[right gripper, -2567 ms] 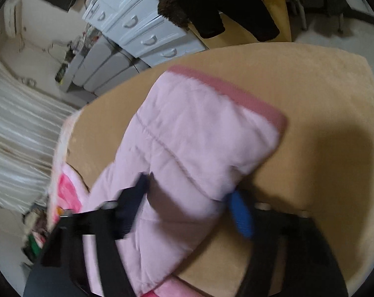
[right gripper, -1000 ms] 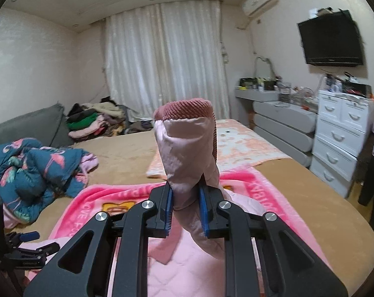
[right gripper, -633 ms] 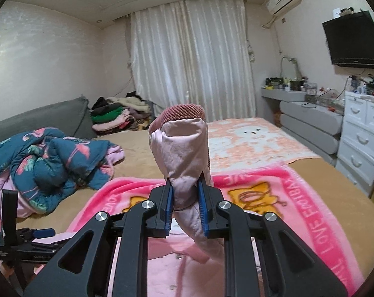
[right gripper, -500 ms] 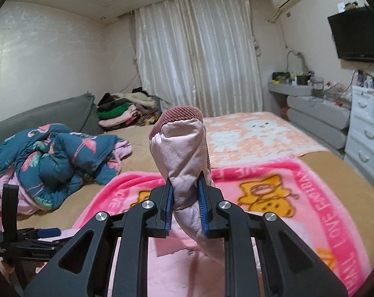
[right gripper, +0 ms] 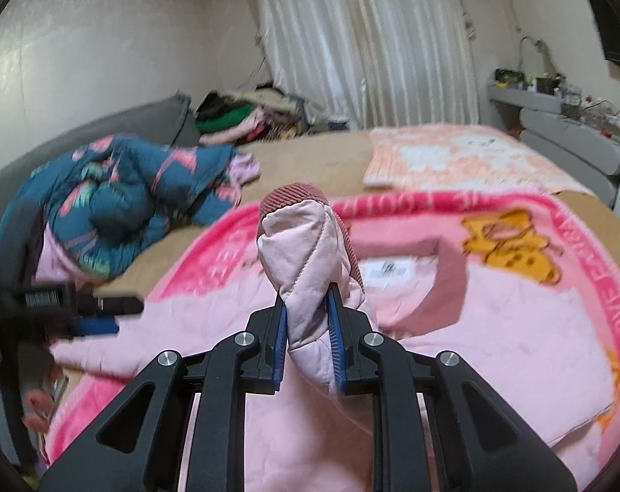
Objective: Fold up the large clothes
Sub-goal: 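Lift the sleeve with the right gripper and carry it across the jacket front, then lay the sleeve on the jacket front and open the right gripper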
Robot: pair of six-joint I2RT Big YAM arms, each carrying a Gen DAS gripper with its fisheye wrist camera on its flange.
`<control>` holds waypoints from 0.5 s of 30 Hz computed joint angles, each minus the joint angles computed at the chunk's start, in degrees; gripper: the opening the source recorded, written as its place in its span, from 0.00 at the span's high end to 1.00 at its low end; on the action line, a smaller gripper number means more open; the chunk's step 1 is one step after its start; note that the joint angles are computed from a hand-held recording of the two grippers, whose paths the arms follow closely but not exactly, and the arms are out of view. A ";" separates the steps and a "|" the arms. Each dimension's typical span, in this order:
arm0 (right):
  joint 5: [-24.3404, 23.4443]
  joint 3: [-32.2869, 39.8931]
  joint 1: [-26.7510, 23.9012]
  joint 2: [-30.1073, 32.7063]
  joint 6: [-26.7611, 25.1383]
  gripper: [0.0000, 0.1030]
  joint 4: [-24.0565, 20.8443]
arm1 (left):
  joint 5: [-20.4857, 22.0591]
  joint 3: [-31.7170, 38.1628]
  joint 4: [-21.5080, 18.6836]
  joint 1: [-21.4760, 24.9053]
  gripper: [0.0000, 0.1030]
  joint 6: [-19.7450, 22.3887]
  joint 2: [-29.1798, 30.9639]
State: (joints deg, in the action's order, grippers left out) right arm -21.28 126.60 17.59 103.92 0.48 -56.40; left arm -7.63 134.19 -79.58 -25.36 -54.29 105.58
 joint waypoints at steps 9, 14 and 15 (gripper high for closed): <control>-2.60 -11.49 3.68 -4.48 -2.47 0.55 -1.33 | 3.59 -1.51 1.98 -0.86 0.08 -1.06 0.44; -6.05 -15.51 4.05 -6.65 -2.16 0.30 -4.70 | 2.79 0.77 0.01 -2.00 0.08 -0.97 2.04; -6.61 -16.33 3.71 -7.30 -2.20 0.29 -4.98 | 2.84 0.95 -0.27 -2.06 0.08 -0.95 2.25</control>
State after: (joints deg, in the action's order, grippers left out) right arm -27.89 110.27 21.30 96.62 -1.72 -61.37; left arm -4.78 135.13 -79.85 -27.42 -55.25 107.83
